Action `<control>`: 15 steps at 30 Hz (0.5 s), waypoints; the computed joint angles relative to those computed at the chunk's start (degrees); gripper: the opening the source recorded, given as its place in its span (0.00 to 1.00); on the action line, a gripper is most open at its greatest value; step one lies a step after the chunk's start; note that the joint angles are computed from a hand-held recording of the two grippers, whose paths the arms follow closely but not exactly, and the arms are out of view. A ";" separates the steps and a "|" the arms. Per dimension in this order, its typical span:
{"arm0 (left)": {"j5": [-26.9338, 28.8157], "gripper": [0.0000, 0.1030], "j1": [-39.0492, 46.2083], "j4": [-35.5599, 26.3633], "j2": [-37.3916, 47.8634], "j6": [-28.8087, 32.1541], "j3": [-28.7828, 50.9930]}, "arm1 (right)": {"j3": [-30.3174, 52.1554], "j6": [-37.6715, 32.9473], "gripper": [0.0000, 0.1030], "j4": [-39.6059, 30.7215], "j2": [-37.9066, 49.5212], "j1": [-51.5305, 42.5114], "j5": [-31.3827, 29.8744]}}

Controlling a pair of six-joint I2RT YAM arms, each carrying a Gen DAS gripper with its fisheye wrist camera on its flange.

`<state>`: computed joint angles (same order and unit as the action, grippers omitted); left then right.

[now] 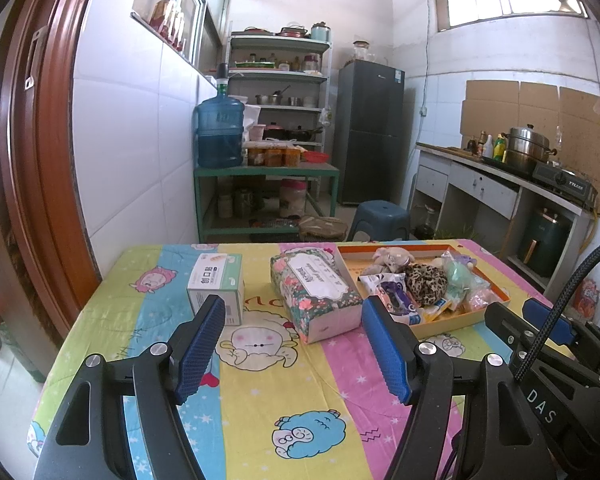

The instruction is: Organize soft objects

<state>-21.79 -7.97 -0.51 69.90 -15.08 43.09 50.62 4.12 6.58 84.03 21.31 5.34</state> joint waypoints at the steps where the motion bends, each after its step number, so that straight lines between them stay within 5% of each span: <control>1: 0.06 0.70 0.08 0.06 0.16 0.03 0.14 | -0.09 0.03 0.43 0.01 -0.08 0.07 0.06; 15: 0.31 0.70 0.31 -0.16 0.26 0.11 0.39 | 0.16 0.05 0.43 -0.17 0.04 0.14 0.15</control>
<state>-21.48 -7.66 -0.66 70.16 -14.97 43.48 50.78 4.17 6.41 84.08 21.45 5.48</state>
